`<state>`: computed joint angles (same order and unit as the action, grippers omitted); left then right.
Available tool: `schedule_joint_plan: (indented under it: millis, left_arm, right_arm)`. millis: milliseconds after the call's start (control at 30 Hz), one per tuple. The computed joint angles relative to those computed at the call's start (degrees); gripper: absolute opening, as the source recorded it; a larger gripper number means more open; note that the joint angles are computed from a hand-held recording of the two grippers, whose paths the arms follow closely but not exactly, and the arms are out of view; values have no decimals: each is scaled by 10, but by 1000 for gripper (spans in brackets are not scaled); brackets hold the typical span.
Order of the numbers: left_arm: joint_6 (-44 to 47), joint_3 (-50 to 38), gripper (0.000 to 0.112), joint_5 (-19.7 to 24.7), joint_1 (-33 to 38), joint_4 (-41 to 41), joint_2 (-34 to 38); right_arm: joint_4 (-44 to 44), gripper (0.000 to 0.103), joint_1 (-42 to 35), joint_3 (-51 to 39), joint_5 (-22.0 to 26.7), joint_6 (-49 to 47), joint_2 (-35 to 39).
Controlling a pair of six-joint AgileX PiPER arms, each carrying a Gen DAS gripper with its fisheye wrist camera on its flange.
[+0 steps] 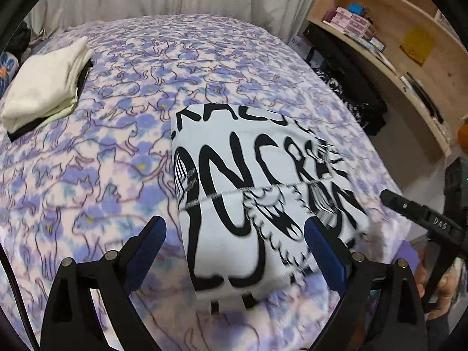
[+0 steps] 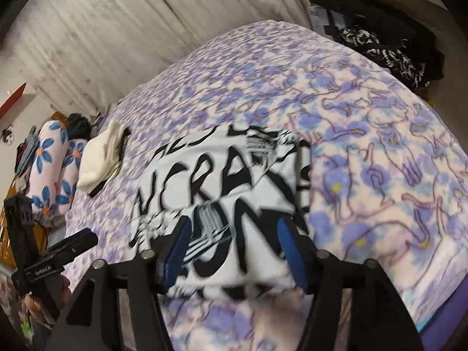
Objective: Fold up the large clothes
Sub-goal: 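Grasp the folded jacket bundle with both grippers and lift it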
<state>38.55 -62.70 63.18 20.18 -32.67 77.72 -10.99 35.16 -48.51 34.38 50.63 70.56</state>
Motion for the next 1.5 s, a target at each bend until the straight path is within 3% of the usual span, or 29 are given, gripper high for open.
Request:
schedule_joint_plan:
  millis: [167, 300, 433, 633, 800, 933, 1067, 1200, 1367, 1500]
  left_arm:
    - [23, 11, 95, 47, 44, -17, -22]
    - [18, 19, 95, 45, 49, -5, -19]
    - [2, 21, 95, 27, 39, 10, 13]
    - [1, 11, 95, 28, 35, -16, 102]
    - [-2, 6, 95, 4, 10, -31, 172]
    - [-7, -5, 95, -9, 0, -44, 209]
    - [-5, -27, 97, -20, -18, -51, 238]
    - [-2, -41, 103, -35, -33, -64, 267]
    - [-1, -82, 103, -9, -32, -83, 316]
    - [-5, -105, 103, -7, -46, -84, 340]
  right_arm:
    - [11, 70, 30, -8, 25, -8, -10]
    - [31, 71, 21, -8, 29, -35, -5]
    - [120, 72, -30, 0, 16, -133, 15]
    - [305, 72, -145, 7, -2, -341, 84]
    - [462, 72, -229, 1, -15, -526, 153]
    - [418, 72, -246, -36, -4, -513, 189]
    - [435, 72, -276, -42, 3, -548, 206]
    - [552, 73, -318, -47, 32, -660, 260]
    - [703, 78, -340, -59, 71, -823, 323]
    - [718, 82, -311, -79, 42, -845, 354]
